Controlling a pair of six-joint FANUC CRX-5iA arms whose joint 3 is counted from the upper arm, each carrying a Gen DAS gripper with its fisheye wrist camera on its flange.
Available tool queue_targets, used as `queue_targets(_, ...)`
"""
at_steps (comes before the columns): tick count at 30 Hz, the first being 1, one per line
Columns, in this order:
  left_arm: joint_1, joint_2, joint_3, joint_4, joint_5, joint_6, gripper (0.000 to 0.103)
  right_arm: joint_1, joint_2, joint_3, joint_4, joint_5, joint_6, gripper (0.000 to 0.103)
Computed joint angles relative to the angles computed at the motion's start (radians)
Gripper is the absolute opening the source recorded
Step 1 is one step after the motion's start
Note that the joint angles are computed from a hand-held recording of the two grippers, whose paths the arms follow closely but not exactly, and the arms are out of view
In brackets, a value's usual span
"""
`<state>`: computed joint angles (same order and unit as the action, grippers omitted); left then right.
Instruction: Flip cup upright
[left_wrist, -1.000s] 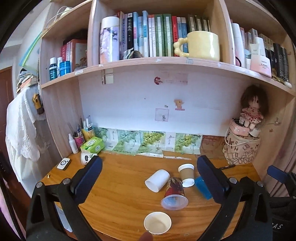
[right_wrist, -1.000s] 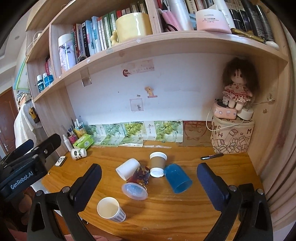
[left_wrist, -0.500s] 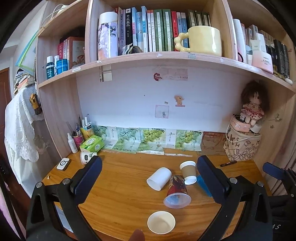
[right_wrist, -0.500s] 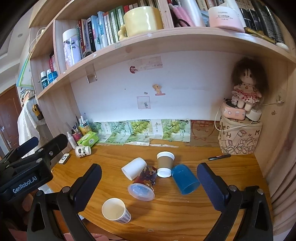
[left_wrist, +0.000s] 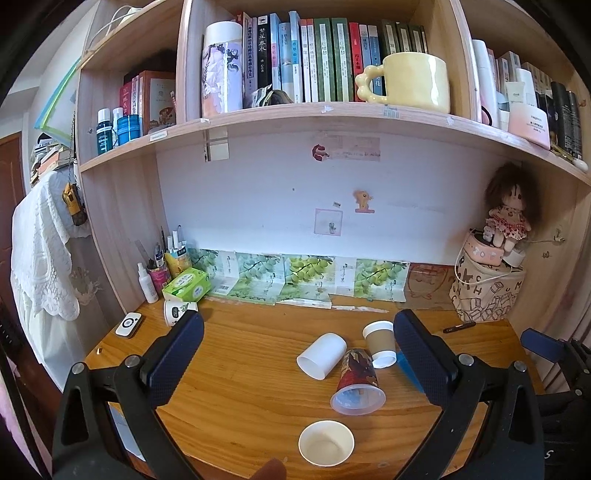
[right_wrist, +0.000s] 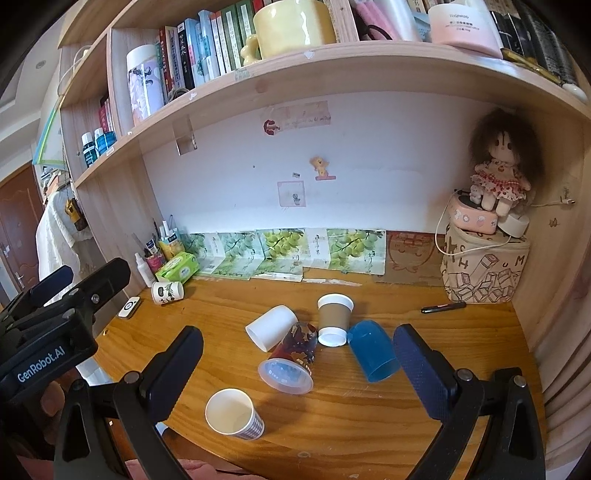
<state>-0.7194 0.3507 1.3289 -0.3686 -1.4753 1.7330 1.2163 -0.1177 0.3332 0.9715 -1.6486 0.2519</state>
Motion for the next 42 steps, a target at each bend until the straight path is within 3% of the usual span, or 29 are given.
queue_targets(42,-0.001,0.021,0.034,0.019,-0.061,0.041,0.103,-0.025,0.011,0.053,-0.11,-0.053,0.021,0.103)
